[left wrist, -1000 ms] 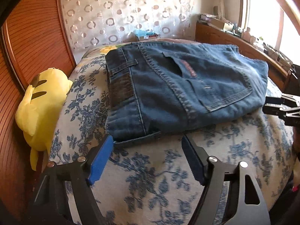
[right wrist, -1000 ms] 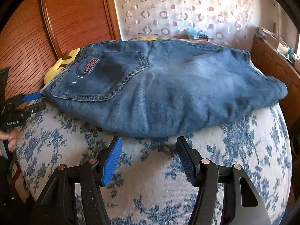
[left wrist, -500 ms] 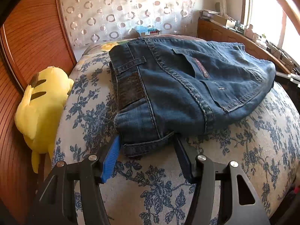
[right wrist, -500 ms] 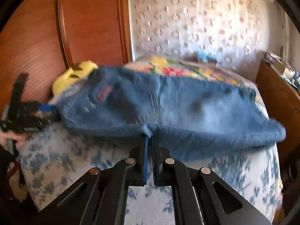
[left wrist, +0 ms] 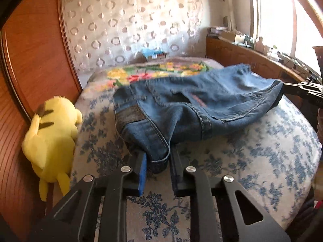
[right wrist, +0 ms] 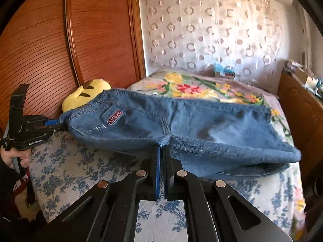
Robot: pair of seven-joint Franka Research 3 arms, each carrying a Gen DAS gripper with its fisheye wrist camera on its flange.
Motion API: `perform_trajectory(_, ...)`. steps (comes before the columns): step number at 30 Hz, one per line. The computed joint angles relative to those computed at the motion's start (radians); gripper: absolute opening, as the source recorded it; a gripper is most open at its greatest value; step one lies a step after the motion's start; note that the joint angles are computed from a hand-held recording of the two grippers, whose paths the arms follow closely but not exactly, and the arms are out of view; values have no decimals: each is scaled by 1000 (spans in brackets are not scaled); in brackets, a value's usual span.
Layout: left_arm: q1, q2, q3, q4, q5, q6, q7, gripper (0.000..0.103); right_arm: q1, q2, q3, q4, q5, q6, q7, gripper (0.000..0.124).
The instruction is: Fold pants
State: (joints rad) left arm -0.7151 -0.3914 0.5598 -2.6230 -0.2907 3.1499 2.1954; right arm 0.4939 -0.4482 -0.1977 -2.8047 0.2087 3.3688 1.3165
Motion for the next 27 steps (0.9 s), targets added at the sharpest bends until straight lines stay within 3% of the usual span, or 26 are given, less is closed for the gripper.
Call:
perform_trajectory(5,78,-104,-64,-41,44,-4,-25,20,-56,-130,74,-51,11,-38,-20,2)
perform_trajectory(10,163,-198,-96,-91,102,-40,-55,20,-42,-233,104,-97,38,-82,-32,1)
perform_trajectory(15,207,-226,-95,-145,105,-121,-38,24,17,-214,46,-123,73,-121,-59,2)
perform_trajectory(19,263,-242,-147,-191,95,-150,-26,27,63,-183,-6,-139,104,-117,-74,2)
perform_trajectory(22,294,-271,-170,-216,85,-156,-20,34,84,-200,-39,-154,122,-138,-89,2)
perform_trajectory(24,299,-298,-172,-224,79,-158,-15,48,52,-216,-15,-166,134,-151,-89,2)
perform_trajectory(26,294,-320,-164,-225,76,-162,-4,50,40,-214,16,-166,151,-150,-73,3)
perform_trajectory(27,299,-321,-175,-221,76,-161,-8,61,29,-230,18,-171,155,-158,-74,3)
